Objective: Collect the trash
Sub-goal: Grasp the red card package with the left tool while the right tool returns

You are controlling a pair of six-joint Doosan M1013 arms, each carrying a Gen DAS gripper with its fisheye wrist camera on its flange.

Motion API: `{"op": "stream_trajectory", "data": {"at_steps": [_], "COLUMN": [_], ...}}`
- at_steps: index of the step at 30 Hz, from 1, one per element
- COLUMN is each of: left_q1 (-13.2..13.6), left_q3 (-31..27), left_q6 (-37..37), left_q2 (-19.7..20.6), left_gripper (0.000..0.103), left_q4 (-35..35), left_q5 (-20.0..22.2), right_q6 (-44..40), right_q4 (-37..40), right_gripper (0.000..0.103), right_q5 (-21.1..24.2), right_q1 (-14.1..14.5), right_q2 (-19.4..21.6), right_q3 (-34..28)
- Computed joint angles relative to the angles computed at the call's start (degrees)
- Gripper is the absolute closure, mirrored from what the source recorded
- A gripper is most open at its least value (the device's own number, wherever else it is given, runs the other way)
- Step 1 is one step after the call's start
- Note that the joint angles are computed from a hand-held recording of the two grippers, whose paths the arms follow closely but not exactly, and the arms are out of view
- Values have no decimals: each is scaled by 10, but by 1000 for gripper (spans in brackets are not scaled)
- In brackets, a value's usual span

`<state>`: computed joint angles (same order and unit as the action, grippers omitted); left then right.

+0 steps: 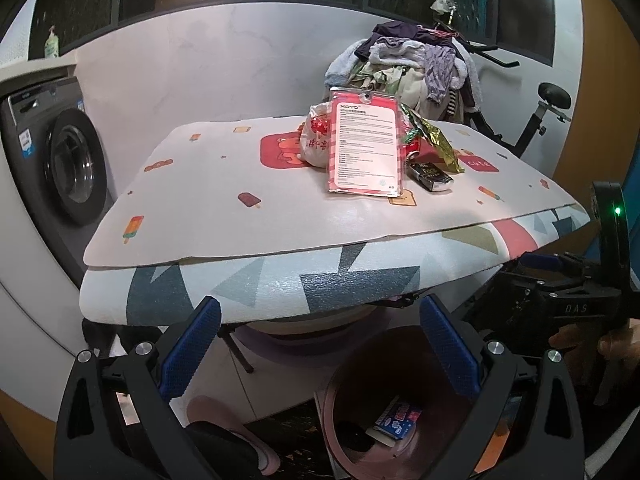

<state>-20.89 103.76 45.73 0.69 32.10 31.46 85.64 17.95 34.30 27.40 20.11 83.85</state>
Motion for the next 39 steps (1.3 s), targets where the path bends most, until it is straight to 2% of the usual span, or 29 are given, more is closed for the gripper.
{"op": "stream_trajectory", "data": {"at_steps": [3,4,6,7,9,11,14,15,17,18,19,20,23,25,29,33,36,37,39], "left_q1": [8,9,8,8,16,26,45,49,52,56,65,74,104,117,132,146,147,148,149], "left_q3": [5,11,12,8,-8,-29,-70,-85,-104,-114,-129,-144,-190,-218,-268,-296,-308,-311,-316], "left_q6": [-13,-46,-84,-76,-3,96,233,244,231,257,308,358,493,541,571,611,622,623,616], "left_q2": [-5,-8,-7,-5,6,19,46,56,70,78,89,101,141,168,216,247,261,265,272], "left_gripper": [6,6,6,6,6,6,6,6,7,14,21,23,23,23,23,23,25,39,60], "left_q4": [6,45,101,101,37,-58,-198,-209,-189,-210,-262,-317,-491,-553,-605,-691,-709,-714,-726], "left_q5": [-40,-68,-88,-87,-89,-86,-59,-51,-47,-48,-46,-38,-1,28,72,107,122,131,152], "right_q6": [24,20,4,21,47,48,61,64,72,76,79,81,87,88,85,81,76,72,65], "right_q4": [-12,-2,18,-3,-37,-38,-53,-56,-62,-65,-68,-71,-78,-77,-70,-78,-79,-75,-73], "right_gripper": [6,6,6,6,6,6,6,6,6,6,6,6,6,6,6,6,6,6,6], "right_q5": [0,1,0,-5,-7,-7,-2,-1,2,1,0,-2,-1,1,7,15,19,21,23], "right_q1": [-2,-3,-6,-4,-1,-3,-7,-9,-13,-16,-19,-22,-31,-36,-46,-49,-52,-52,-53], "right_q2": [1,1,0,-2,-3,-3,-1,1,4,5,6,8,17,23,36,49,58,62,71], "right_q3": [-1,-1,2,3,1,-2,-9,-12,-20,-23,-27,-31,-46,-55,-75,-92,-107,-113,-128]}}
